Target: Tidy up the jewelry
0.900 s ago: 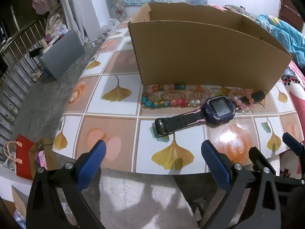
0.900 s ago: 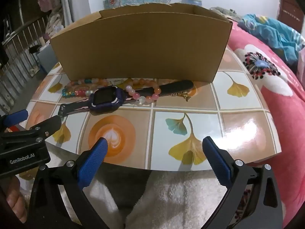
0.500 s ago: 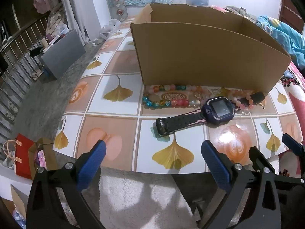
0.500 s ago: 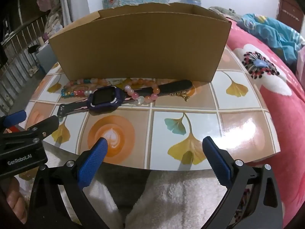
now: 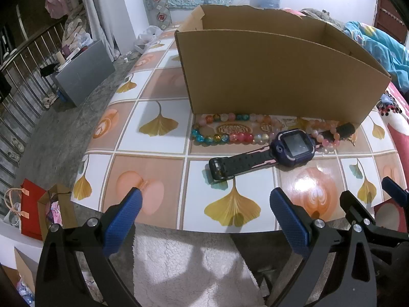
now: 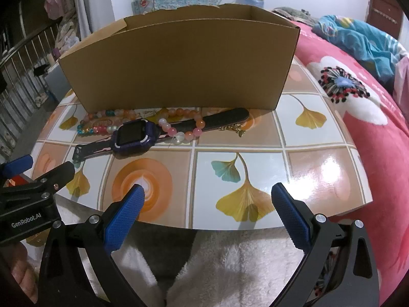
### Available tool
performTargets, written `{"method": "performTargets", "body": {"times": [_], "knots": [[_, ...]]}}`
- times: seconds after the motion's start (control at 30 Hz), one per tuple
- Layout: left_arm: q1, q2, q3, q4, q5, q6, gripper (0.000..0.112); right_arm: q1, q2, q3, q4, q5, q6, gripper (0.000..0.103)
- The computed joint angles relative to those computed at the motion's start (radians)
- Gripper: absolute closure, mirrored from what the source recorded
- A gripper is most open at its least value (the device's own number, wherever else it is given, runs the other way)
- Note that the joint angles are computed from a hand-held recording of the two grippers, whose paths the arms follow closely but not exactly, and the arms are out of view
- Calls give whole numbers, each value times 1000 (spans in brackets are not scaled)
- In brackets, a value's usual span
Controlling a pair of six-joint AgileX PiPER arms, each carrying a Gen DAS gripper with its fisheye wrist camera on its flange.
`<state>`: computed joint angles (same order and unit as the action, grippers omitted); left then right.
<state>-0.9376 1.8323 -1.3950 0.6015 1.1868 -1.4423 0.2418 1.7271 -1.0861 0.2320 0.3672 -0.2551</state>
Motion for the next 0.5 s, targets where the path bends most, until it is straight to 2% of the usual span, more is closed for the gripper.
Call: {"method": "performTargets", "body": {"times": [0.5], "knots": [[-5, 1, 2, 3, 2, -5, 15, 11, -9, 10, -28, -9, 32, 8]]}}
